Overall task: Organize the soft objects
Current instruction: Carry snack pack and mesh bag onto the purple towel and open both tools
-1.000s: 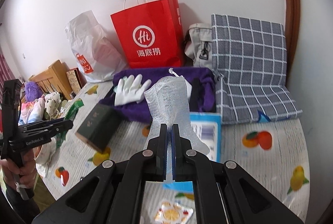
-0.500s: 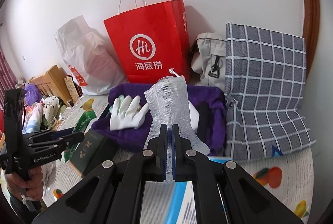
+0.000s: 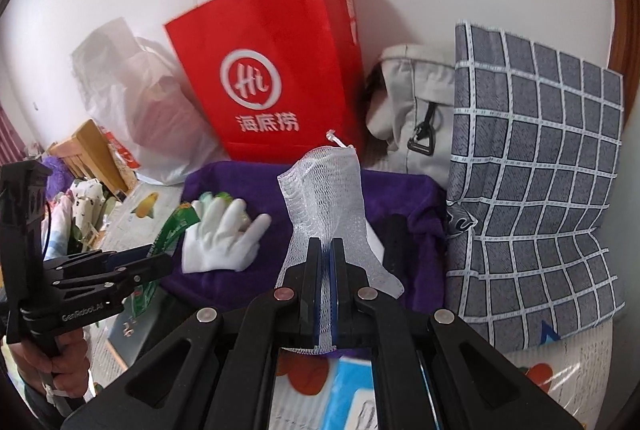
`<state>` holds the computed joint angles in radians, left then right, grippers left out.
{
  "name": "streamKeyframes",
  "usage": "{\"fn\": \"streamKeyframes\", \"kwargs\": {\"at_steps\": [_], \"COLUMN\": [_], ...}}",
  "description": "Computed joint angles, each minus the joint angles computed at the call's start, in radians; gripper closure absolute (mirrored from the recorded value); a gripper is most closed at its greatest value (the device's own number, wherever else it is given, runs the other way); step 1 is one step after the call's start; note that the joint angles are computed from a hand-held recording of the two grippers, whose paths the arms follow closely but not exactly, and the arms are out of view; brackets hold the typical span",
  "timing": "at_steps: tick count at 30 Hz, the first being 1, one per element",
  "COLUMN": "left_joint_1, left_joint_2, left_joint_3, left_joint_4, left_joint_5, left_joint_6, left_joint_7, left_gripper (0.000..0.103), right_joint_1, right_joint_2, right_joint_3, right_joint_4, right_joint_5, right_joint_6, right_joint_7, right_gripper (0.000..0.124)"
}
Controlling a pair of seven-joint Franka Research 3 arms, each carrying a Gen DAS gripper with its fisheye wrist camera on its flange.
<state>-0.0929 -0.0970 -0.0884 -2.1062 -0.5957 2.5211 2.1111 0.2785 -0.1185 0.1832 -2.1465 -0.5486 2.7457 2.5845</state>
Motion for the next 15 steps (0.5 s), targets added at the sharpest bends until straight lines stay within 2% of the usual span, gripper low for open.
{"fn": "streamKeyframes", "kwargs": {"at_steps": [9,15], "left_joint_1": [0.013,0.038], "left_joint_2": [0.134,0.236], "left_joint_3": [-0.044,-0.085], "left_joint_4": [0.126,0.219], "left_joint_5": [0.083,0.136], "left_joint_6": [-0.023,-0.055], "left_joint_7": [-0.096,-0.176], "left_gripper": [0.071,0.071], "right_joint_1": [0.017,0.037], "right_joint_2": [0.095,0.132], "right_joint_3": [-0.056,-0.087], "right_joint_4": [0.040,0.066], "right_joint_5": [0.074,0.148], "right_joint_6": [0.040,0.005], "right_joint_7": [-0.065,-0.149], "right_gripper": [0.120,0.120]}}
